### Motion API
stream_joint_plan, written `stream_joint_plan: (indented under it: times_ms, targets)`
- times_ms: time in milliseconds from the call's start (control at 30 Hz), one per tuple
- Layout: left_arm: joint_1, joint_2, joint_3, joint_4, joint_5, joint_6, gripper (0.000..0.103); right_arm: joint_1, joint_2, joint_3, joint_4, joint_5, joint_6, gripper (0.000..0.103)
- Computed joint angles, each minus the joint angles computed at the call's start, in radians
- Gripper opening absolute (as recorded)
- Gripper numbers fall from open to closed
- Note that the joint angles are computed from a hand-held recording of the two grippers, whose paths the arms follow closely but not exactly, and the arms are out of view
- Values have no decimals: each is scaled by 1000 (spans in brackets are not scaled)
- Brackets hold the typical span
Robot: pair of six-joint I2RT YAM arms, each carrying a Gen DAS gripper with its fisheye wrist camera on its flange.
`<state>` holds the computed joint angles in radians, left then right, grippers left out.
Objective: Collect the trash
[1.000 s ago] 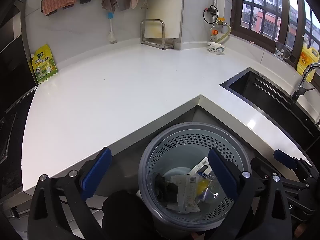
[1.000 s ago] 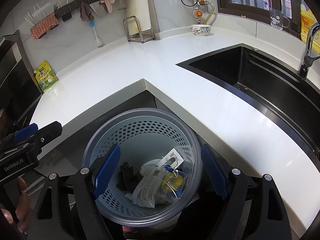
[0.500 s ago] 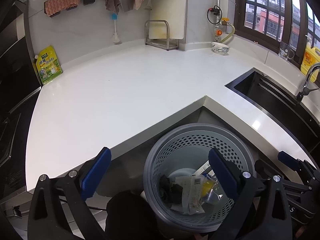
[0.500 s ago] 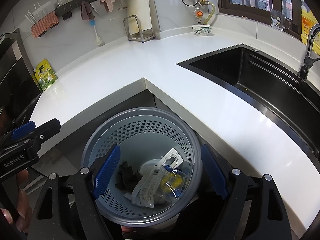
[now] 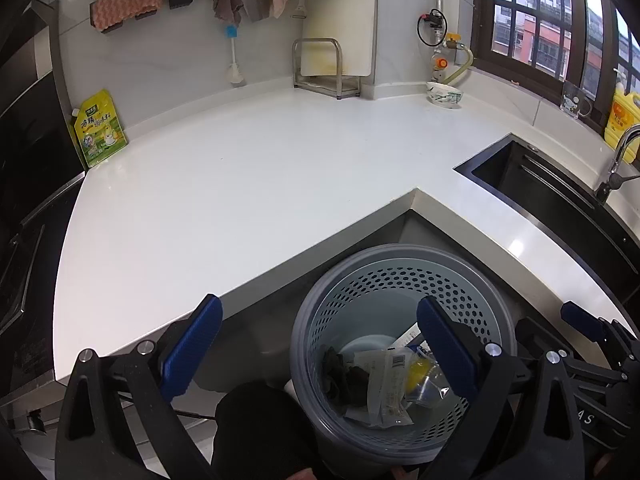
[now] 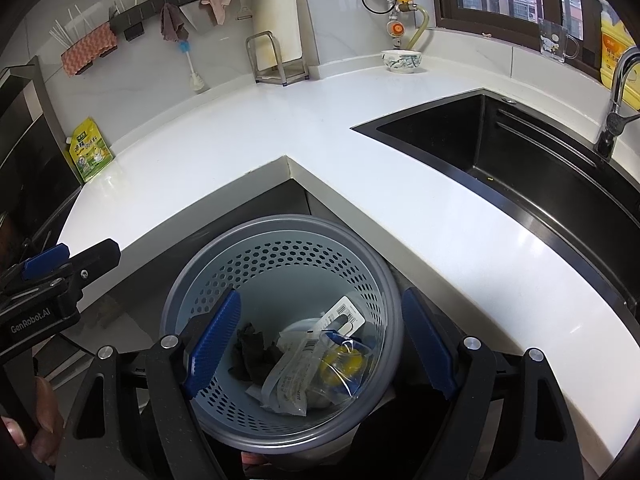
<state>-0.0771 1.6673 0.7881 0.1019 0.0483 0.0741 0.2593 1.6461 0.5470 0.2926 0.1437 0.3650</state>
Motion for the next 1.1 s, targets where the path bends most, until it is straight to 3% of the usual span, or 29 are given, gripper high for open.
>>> stream_joint_plan:
  times_ms: [1100]
  targets:
    - [0,-2,-17,11,9,3,96,10,-20,-5,-8,9,1,79]
